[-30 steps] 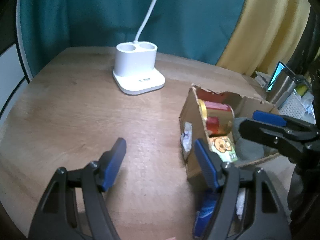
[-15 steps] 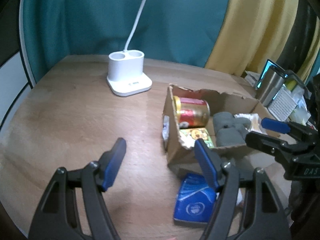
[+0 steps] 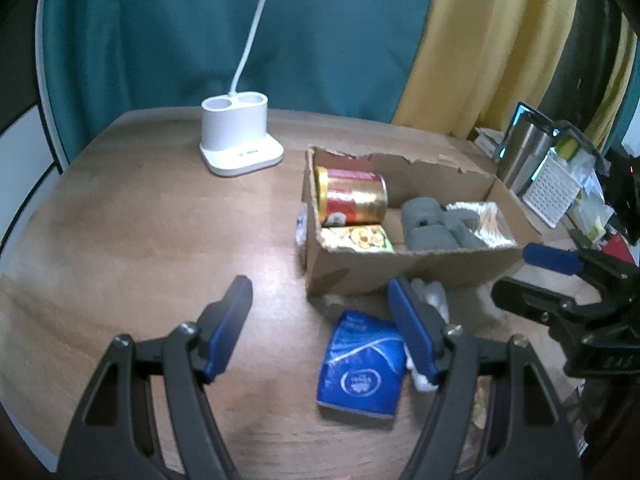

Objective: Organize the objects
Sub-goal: 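Grasp the white cloth with the right gripper while the left gripper grasps the blue tissue packet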

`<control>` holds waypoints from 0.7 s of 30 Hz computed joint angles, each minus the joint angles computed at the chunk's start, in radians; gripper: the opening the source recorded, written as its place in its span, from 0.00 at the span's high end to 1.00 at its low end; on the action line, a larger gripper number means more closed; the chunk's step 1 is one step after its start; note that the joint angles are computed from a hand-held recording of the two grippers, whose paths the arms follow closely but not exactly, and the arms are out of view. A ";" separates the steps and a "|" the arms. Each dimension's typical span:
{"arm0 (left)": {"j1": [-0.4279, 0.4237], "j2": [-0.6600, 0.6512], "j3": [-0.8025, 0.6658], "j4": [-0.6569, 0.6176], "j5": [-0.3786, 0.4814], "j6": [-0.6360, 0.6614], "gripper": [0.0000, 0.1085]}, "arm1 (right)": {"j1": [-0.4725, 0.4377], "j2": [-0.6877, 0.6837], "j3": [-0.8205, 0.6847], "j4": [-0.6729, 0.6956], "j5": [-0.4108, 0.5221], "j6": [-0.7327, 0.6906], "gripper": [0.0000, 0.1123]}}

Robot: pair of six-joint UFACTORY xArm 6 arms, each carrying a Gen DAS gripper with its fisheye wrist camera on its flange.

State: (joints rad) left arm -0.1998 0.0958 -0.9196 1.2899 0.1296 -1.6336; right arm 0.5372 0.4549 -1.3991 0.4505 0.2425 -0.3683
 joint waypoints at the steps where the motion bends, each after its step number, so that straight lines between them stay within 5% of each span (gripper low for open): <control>1: -0.001 -0.001 0.002 0.006 -0.001 -0.007 0.34 | 0.000 -0.003 0.006 0.006 0.006 -0.009 0.28; 7: -0.008 -0.006 0.020 0.033 0.002 -0.033 0.33 | 0.005 -0.010 0.034 0.022 0.012 -0.024 0.31; 9: -0.009 -0.009 0.025 0.053 0.013 -0.049 0.23 | 0.007 -0.003 0.029 0.029 0.025 -0.029 0.39; 21: 0.032 0.001 0.056 0.026 -0.030 -0.027 0.23 | 0.029 0.088 -0.071 0.040 0.099 -0.035 0.40</control>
